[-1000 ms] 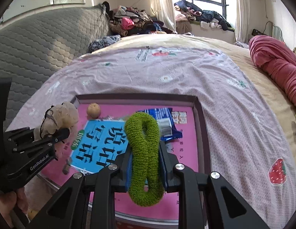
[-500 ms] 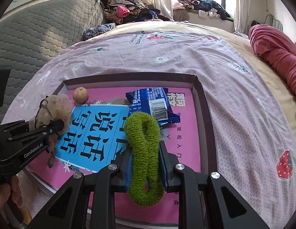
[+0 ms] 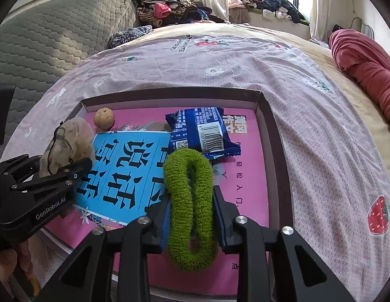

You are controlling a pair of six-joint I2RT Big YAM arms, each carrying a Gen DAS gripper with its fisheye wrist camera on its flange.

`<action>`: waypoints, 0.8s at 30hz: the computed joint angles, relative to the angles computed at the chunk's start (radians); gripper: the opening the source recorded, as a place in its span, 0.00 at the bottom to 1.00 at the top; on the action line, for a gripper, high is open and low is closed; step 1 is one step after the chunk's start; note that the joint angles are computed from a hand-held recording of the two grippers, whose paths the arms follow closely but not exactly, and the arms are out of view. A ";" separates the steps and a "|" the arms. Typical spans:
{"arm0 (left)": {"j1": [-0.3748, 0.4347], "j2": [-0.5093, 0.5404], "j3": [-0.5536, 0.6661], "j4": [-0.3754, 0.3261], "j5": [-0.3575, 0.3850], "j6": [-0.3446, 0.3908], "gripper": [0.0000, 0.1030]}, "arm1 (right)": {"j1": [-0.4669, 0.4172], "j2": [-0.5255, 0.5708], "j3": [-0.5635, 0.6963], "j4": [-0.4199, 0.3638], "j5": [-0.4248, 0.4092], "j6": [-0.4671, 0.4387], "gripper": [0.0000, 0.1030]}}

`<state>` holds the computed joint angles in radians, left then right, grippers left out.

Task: Organize objects
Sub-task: 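Open the left tool over the book while the right tool releases the ring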

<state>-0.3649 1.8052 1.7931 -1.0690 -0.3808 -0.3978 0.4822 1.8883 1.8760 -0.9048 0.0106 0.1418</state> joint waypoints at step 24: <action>-0.008 -0.095 -0.056 -0.012 0.046 -0.031 0.80 | 0.000 -0.070 -0.038 0.060 0.017 0.017 0.78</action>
